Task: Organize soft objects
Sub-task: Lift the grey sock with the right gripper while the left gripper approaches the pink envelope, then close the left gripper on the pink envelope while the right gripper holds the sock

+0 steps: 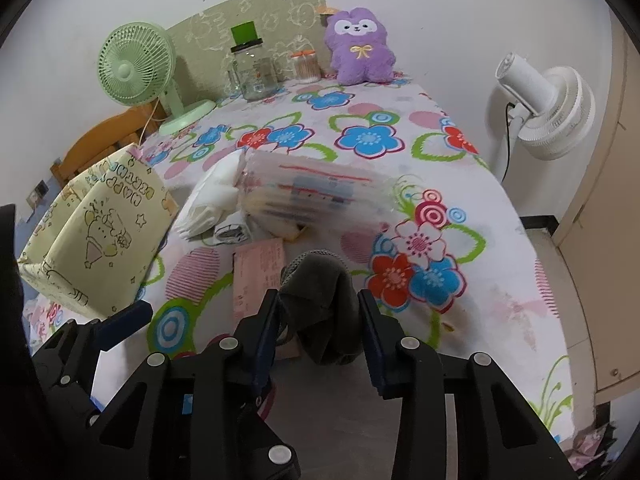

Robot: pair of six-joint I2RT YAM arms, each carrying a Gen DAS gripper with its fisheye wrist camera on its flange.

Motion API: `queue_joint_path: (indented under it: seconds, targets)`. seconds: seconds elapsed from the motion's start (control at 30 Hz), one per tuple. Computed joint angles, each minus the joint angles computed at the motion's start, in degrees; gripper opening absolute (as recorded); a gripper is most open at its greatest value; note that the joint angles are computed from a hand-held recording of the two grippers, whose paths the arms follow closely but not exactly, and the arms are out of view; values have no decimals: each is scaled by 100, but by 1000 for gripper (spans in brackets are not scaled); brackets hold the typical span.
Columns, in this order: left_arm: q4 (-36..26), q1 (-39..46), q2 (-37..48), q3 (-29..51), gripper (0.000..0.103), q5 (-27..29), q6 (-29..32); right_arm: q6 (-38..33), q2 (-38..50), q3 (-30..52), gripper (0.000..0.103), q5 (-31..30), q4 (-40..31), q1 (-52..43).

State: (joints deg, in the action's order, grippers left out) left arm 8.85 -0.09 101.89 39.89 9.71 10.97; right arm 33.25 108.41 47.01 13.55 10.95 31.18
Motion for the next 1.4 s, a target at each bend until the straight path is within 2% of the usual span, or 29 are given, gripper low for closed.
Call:
queue_joint_path:
  seconds: [0.3,0.5,0.7,0.77,0.83,0.87,0.93,1.03,1.4]
  targets:
    - [37,-428,334,367,102,-282,-175,-157,-123,-160,37,145,130,-334]
    - [63,-642,567,605,100,-465,-260,-156,-24,-129,37,32,211,-550]
    - [34,-659,688,715,90,-471,-296,-173,87,-56,37,-27,225,-613]
    - [16,-636,676,714,84,-376,-276,-154,85,-54,37,-27,217,-604]
    - [-53,-587,636,697,69,-156,-203,-135,77,-52,37,-56,225,-595]
    - [-123,-548,616,708,65,-4,-135,-116,65,-62,37,-70,241,-587]
    - [-146,-515,562,671,47,91,-94,-83,45,-64,37,-58,234,-560]
    - [-205,-498,505,630,42,138,-53,-34,13,-73,37,-31,201,-496]
    - [-327,-224,-45,243,41,259,113,39,-287,-143,37,281,34,-88]
